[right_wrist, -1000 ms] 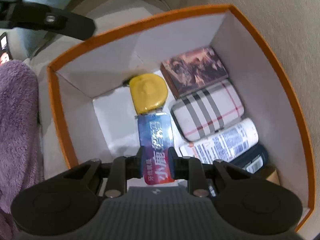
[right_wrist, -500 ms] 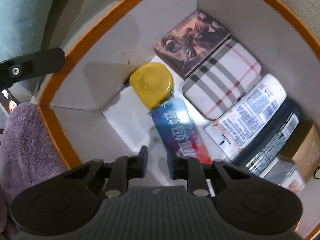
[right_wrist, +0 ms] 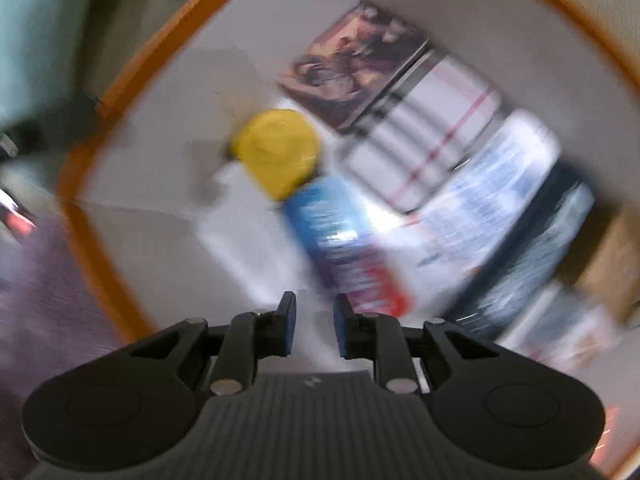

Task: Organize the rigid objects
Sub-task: 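Lower the tape measure and tin into the box and open both grippers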

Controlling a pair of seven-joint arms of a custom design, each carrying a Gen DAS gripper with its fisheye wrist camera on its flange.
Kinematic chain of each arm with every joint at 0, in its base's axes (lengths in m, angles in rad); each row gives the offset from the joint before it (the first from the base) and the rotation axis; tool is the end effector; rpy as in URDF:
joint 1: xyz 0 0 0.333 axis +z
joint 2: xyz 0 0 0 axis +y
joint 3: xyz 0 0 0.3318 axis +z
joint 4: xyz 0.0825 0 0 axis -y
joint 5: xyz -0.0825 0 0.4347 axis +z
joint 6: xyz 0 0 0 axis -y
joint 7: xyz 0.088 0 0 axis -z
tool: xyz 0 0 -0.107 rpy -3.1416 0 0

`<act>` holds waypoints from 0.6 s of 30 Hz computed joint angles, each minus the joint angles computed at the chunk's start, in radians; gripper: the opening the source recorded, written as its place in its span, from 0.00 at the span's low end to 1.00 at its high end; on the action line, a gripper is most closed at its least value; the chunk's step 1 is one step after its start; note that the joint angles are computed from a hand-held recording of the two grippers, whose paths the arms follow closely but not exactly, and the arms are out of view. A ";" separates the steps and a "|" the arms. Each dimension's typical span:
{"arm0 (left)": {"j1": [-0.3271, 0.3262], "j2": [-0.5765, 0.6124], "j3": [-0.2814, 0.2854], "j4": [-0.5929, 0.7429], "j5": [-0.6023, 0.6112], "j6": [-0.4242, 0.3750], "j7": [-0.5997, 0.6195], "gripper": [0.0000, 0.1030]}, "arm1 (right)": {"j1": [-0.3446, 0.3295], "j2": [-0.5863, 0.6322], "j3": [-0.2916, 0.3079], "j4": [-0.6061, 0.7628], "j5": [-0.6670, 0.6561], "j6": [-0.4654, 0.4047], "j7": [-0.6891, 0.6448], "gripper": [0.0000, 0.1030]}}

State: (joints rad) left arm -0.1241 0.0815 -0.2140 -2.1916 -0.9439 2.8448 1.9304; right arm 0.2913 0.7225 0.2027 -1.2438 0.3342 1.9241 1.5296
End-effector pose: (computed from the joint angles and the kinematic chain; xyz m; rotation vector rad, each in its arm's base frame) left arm 0.5920 -0.1614 0.3805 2.2152 -1.9152 1.1235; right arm 0.7120 0.3635 0.3402 -2.3672 1.6301 0.5744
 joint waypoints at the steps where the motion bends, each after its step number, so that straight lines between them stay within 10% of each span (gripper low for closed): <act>1: -0.001 0.000 0.000 0.000 0.003 0.000 -0.004 0.37 | -0.004 0.014 0.000 0.014 0.015 -0.018 0.033 0.20; 18: -0.013 -0.040 -0.004 -0.016 -0.022 0.004 0.062 0.37 | 0.028 -0.176 -0.033 -0.249 -0.113 0.159 0.095 0.21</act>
State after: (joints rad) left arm -0.1374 0.0420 -0.2179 -2.2076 -0.9654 2.8489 1.9922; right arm 0.3190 0.5467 0.1700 -1.4924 0.2211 2.0827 1.6247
